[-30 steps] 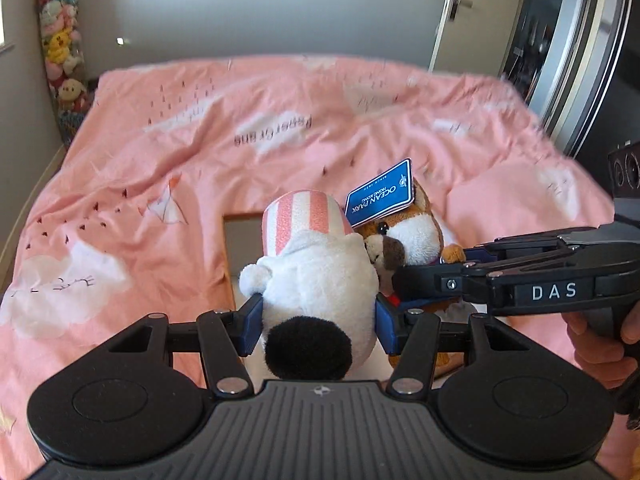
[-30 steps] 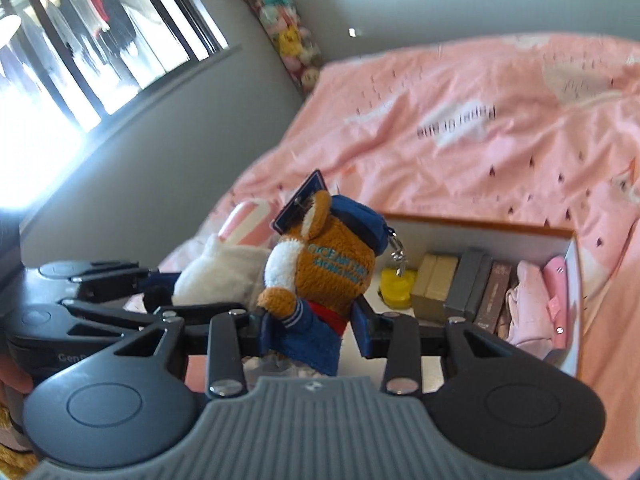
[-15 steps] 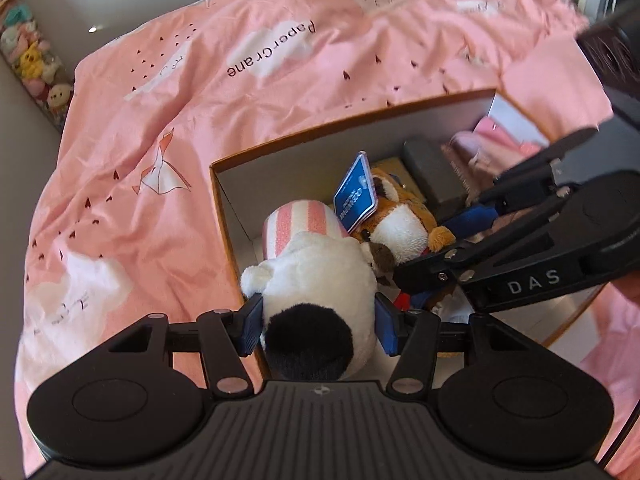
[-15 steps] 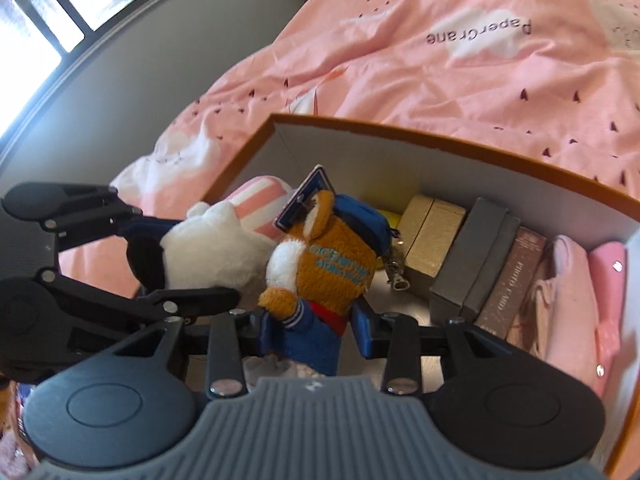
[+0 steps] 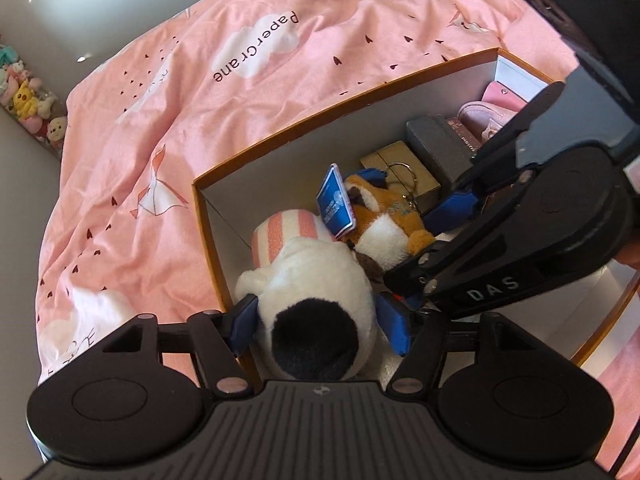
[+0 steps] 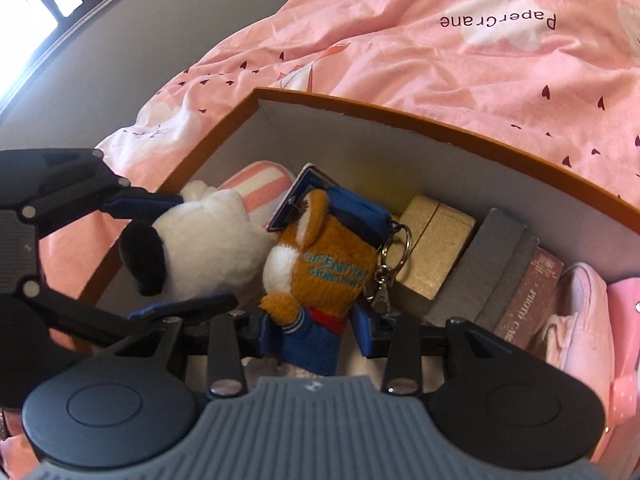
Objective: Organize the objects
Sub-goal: 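Lower the white plush and bear keychain into the orange box, then open both tools to release the plush and keychain, then withdraw up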
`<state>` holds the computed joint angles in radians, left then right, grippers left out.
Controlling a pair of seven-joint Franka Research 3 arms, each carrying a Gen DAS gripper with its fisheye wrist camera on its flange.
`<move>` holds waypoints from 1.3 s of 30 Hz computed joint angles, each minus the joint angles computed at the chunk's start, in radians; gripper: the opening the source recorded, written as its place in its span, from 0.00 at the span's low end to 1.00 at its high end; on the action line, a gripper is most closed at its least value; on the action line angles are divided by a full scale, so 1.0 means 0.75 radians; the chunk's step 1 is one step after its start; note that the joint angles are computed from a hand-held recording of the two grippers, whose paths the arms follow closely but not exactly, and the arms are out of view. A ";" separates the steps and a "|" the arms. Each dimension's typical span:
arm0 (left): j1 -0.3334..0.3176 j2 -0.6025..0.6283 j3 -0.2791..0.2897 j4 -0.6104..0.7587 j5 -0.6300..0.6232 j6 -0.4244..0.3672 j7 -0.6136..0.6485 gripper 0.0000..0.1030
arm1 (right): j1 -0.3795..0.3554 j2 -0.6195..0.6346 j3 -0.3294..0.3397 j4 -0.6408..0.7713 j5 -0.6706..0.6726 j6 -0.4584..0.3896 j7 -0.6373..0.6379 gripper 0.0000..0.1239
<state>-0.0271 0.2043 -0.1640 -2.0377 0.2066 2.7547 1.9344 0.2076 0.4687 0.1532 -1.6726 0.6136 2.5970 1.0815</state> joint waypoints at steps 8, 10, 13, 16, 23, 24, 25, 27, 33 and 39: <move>0.032 0.016 -0.028 0.008 -0.092 0.015 0.117 0.79 | 0.025 0.047 -0.022 0.046 -0.051 -0.011 0.078 0.34; 0.030 0.022 -0.027 0.016 -0.087 0.003 0.140 0.80 | 0.037 0.047 -0.029 0.044 -0.086 -0.004 0.091 0.34; 0.027 0.027 -0.025 0.030 -0.079 -0.023 0.168 0.80 | 0.051 0.047 -0.038 0.041 -0.124 0.008 0.122 0.36; 0.034 0.032 -0.030 0.048 -0.107 -0.049 0.194 0.80 | 0.046 0.048 -0.031 0.041 -0.130 0.015 0.136 0.36; 0.024 0.001 -0.021 0.029 -0.088 -0.022 0.192 0.80 | 0.036 0.042 -0.018 0.026 -0.125 0.031 0.129 0.36; 0.030 -0.002 -0.026 0.034 -0.110 -0.029 0.201 0.80 | 0.036 0.042 -0.018 0.026 -0.125 0.031 0.129 0.36; 0.033 -0.007 -0.029 0.038 -0.126 -0.040 0.211 0.80 | 0.035 0.042 -0.018 0.026 -0.125 0.028 0.128 0.37; 0.032 -0.019 -0.027 0.045 -0.131 -0.069 0.233 0.73 | 0.033 0.038 -0.016 0.022 -0.125 0.028 0.119 0.37; 0.035 -0.061 -0.020 0.021 -0.145 -0.114 0.355 0.71 | 0.010 0.016 0.012 -0.016 -0.090 0.067 0.018 0.47; 0.025 -0.083 -0.012 -0.013 -0.155 -0.136 0.458 0.59 | 0.012 -0.050 0.007 -0.078 -0.083 0.095 -0.100 0.48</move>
<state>-0.0086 0.1424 -0.1731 -2.0473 0.0902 2.6528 2.2782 0.2168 0.4311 0.1582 -1.7313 0.5511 2.6680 1.0069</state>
